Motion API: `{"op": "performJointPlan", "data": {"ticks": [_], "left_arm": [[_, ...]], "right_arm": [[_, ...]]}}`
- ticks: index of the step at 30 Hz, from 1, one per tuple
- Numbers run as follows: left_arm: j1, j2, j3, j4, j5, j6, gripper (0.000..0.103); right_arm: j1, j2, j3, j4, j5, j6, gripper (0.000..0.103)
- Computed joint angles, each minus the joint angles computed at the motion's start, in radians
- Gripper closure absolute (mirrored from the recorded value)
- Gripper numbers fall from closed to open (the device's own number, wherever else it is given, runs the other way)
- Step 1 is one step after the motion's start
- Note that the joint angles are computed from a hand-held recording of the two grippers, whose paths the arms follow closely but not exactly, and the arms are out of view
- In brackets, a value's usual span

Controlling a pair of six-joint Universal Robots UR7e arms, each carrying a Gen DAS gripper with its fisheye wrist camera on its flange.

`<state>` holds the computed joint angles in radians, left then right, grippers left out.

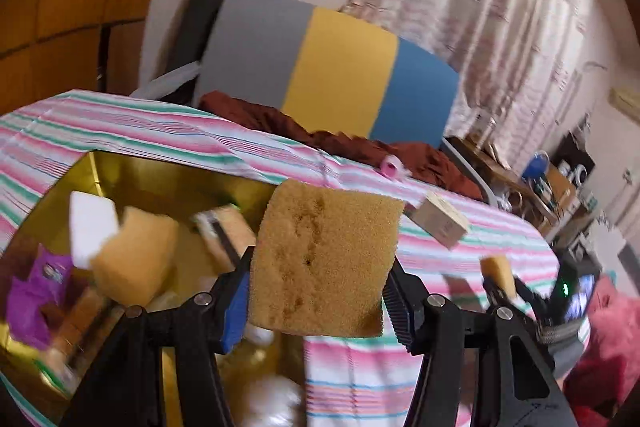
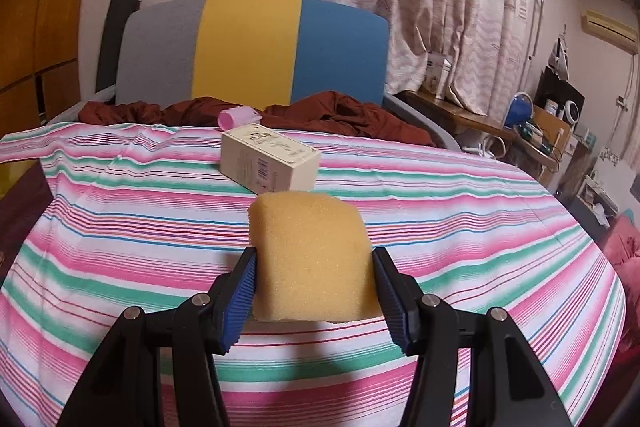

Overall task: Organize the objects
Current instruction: 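Carry both yellow sponges over the gold tray, then open the left tool to drop its yellow sponge into the tray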

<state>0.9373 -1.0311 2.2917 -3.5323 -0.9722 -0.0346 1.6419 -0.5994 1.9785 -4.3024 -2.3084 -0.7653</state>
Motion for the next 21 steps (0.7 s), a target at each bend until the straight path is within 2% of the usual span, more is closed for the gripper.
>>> {"op": "performJointPlan", "data": {"ticks": [3,6,13,18,21], "left_arm": [[0.065,-0.044,-0.063,0.117,-0.040,-0.024,0.044],[0.143,-0.076,-0.147,0.267,-0.092,-0.117,0.044],[0.250,-0.074,-0.307,0.477,-0.082,-0.199,0.044],[0.299,-0.052,-0.370,0.552,-0.052,-0.207,0.044],[0.327,-0.031,-0.410,0.600,-0.072,-0.227,0.039]], "right_arm": [[0.006,0.011,-0.011,-0.004,-0.009,-0.019,0.046],[0.012,0.020,-0.017,-0.011,-0.009,-0.048,0.046],[0.030,0.064,-0.054,-0.038,-0.023,-0.152,0.046],[0.032,0.071,-0.062,-0.038,-0.028,-0.169,0.046],[0.030,0.069,-0.060,-0.036,-0.029,-0.159,0.046]]}}
